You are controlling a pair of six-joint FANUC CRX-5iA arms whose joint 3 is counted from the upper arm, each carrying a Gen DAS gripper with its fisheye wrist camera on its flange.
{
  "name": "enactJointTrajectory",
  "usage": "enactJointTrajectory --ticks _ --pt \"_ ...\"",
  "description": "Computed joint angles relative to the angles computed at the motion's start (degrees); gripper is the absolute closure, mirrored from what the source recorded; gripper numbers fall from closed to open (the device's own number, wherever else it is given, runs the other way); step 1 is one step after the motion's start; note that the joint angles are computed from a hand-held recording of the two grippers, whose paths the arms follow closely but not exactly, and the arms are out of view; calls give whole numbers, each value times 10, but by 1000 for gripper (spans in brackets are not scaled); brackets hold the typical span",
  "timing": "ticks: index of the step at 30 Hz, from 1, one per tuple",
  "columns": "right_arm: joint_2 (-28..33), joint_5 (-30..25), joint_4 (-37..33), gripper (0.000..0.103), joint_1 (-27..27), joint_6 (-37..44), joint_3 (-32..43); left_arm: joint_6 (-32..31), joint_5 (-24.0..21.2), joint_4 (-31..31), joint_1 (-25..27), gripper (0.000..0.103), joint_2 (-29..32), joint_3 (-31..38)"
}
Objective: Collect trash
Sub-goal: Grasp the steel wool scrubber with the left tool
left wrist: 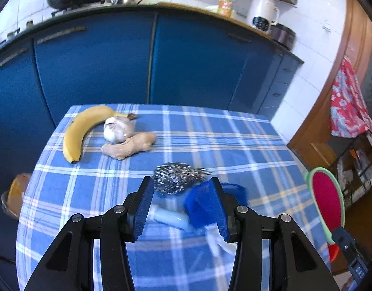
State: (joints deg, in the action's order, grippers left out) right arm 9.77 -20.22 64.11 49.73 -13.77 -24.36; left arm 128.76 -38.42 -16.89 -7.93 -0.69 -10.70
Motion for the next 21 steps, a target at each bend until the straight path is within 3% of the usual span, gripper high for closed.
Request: enactJointTrajectory --ticks 11,14,21 --pt "36 -20 -90 60 10 82 44 -90 35 99 52 54 60 -6" --pt "43 -22 -107 60 10 95 52 -132 57 152 65 55 66 -21" --pt "54 -27 -145 60 14 127 68 -168 100 195 72 84 59 -47"
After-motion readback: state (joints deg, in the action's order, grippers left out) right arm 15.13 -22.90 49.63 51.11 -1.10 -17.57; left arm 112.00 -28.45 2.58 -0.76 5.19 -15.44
